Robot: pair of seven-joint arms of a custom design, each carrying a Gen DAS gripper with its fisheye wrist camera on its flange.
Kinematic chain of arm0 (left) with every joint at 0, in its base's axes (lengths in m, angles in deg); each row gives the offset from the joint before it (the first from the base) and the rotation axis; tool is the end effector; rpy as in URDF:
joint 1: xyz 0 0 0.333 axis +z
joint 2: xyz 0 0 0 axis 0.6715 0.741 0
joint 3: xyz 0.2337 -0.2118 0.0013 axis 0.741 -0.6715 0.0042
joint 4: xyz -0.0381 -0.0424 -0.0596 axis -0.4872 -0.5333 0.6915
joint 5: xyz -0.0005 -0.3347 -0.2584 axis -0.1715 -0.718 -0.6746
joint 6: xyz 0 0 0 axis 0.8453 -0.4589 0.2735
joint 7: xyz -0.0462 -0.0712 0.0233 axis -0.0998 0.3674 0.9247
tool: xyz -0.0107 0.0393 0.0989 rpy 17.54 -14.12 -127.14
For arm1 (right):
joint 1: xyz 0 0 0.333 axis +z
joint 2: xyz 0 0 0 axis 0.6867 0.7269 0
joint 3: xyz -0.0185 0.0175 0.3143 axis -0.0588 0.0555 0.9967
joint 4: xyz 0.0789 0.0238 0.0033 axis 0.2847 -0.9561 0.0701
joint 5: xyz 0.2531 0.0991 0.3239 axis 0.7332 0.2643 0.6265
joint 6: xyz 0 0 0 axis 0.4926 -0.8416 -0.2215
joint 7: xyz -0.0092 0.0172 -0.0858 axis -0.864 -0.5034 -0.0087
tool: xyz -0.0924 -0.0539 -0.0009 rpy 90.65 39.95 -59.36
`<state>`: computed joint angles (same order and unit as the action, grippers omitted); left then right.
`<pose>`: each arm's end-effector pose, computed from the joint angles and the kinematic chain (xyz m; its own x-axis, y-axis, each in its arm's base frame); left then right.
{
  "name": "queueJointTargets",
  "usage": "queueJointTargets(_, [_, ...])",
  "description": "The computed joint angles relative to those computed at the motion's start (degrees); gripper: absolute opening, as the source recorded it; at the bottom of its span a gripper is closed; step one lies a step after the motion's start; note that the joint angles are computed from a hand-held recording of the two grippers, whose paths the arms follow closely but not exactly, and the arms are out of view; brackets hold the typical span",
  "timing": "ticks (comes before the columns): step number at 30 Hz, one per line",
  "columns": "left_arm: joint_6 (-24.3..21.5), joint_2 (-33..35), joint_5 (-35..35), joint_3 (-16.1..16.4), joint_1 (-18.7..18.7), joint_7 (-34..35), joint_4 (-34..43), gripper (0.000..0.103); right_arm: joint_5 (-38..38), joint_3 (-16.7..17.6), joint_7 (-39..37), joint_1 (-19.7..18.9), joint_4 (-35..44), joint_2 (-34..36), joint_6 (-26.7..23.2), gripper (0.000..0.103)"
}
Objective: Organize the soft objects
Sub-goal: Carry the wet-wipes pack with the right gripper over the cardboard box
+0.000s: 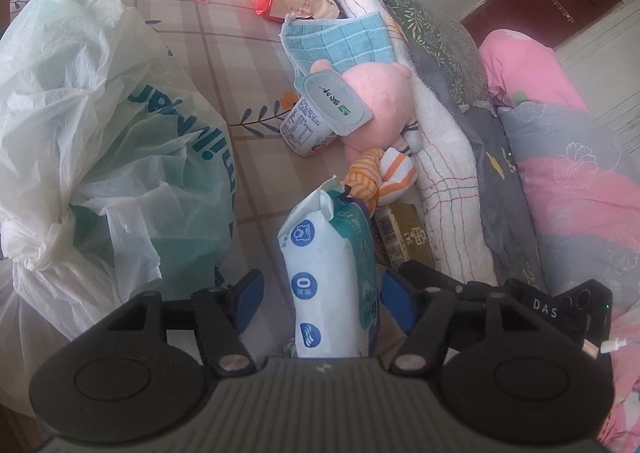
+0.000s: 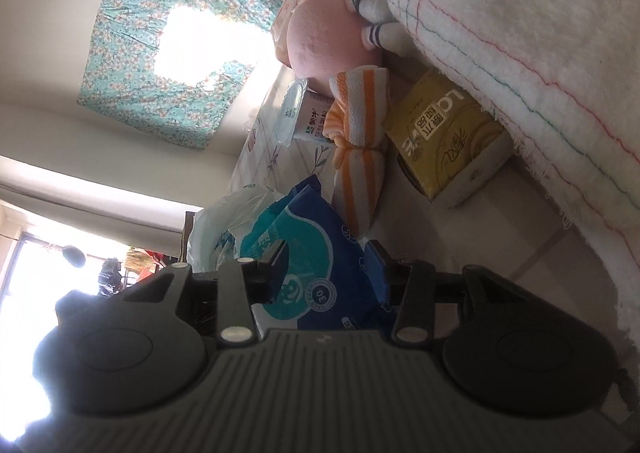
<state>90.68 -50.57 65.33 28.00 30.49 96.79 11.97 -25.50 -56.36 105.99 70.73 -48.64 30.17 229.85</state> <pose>0.7406 -0.3165 0.5164 -0.3471 -0.7728 0.5313 -0.9182 0.1648 -0.3602 0.6207 0.3736 0.4243 -0.2579 -0.4248 -0.8678 -0.6060 0.7707 -0.1972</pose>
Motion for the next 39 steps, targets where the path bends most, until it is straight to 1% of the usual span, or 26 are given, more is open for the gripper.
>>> queueJointTargets(3, [-1.5,-0.2,1.1,0.4,-0.3,-0.5,0.0,0.067,-1.6,4.9,-0.9,-4.3,1.9,1.3,-1.7,0.044])
queueJointTargets(6, [-1.6,-0.7,2.7,0.8,-1.0,0.6,-0.5,0.067,-2.5,7.1,-2.2,-6.1,4.0,2.6,-3.7,0.047])
queueJointTargets(9, [-1.0,-1.7,4.3,0.8,-1.8,3.3,-1.6,0.061,-2.5,9.4,-3.6,-7.9,5.2,3.6,-4.4,0.048])
queueJointTargets(11, [-0.3,-2.4,4.9,0.9,-2.2,4.6,-2.6,0.055,-2.4,12.1,-4.7,-9.9,5.9,4.6,-4.1,0.048])
queueJointTargets(12, [0.3,-2.8,5.6,1.1,-2.5,5.0,-3.2,0.054,-2.4,14.3,-5.4,-11.7,6.2,5.3,-3.9,0.048])
queueJointTargets(13, [1.1,-3.3,6.3,1.4,-2.9,5.6,-4.1,0.051,-2.3,14.9,-5.7,-12.1,6.5,5.7,-4.0,0.048])
queueJointTargets(15, [3.0,-4.3,7.9,1.9,-3.4,6.9,-5.9,0.050,-1.4,14.7,-5.2,-11.9,6.4,5.8,-3.3,0.048])
queueJointTargets(16, [3.5,-4.6,7.8,1.8,-3.3,7.2,-6.4,0.050,-1.2,14.3,-5.0,-11.6,6.3,5.8,-2.8,0.048])
queueJointTargets(18, [3.8,-4.7,7.6,1.7,-3.1,7.7,-6.8,0.051,-0.5,11.8,-3.7,-9.6,5.2,5.4,-1.0,0.051])
queueJointTargets(19, [4.2,-4.6,7.6,1.7,-3.1,7.9,-6.9,0.051,-0.8,12.2,-3.4,-9.9,5.5,5.8,-1.3,0.055])
queueJointTargets(20, [4.4,-4.6,7.6,1.6,-3.1,8.1,-6.9,0.051,-1.5,14.2,-3.5,-11.6,6.2,6.4,-2.7,0.055])
queueJointTargets(21, [4.5,-4.5,8.1,1.9,-3.4,7.9,-6.9,0.051,-1.7,16.2,-3.7,-13.0,6.6,7.3,-2.1,0.057])
queueJointTargets(22, [5.0,-4.6,7.9,1.8,-3.4,7.8,-7.2,0.050,-3.7,17.3,-1.9,-13.9,7.2,8.0,-1.5,0.057])
queueJointTargets(23, [5.7,-5.1,7.5,1.7,-3.1,7.9,-7.9,0.048,-2.2,16.4,-3.6,-12.8,7.5,7.7,-2.3,0.058])
queueJointTargets(24, [6.0,-5.4,6.8,1.4,-2.8,8.3,-8.4,0.047,-2.2,14.3,-3.5,-10.9,7.8,7.1,-3.1,0.058])
queueJointTargets(25, [6.7,-6.0,6.3,1.1,-2.5,8.7,-9.2,0.046,-2.1,12.6,-3.3,-9.4,7.8,6.6,-3.5,0.058])
queueJointTargets(28, [9.5,-8.6,5.0,0.5,-1.8,11.6,-12.8,0.046,-1.8,9.1,-3.2,-6.3,7.6,4.9,-4.4,0.056])
queueJointTargets(33, [12.9,-12.7,2.2,-0.2,-0.8,15.3,-17.4,0.046,-2.5,-0.5,-1.9,2.3,8.1,2.1,-6.9,0.056])
queueJointTargets(35, [14.5,-14.6,0.5,-0.5,-0.3,16.9,-19.3,0.046,-3.4,-3.2,-1.1,4.8,8.6,1.3,-7.6,0.056])
queueJointTargets(37, [16.2,-16.4,-0.8,-0.6,0.1,18.3,-21.0,0.046,-4.8,-5.2,-0.7,6.5,10.0,1.1,-8.7,0.056])
queueJointTargets(39, [18.2,-18.6,-2.5,-0.6,0.7,19.6,-23.0,0.046,-6.2,-5.2,-1.1,6.8,12.7,1.6,-10.1,0.056])
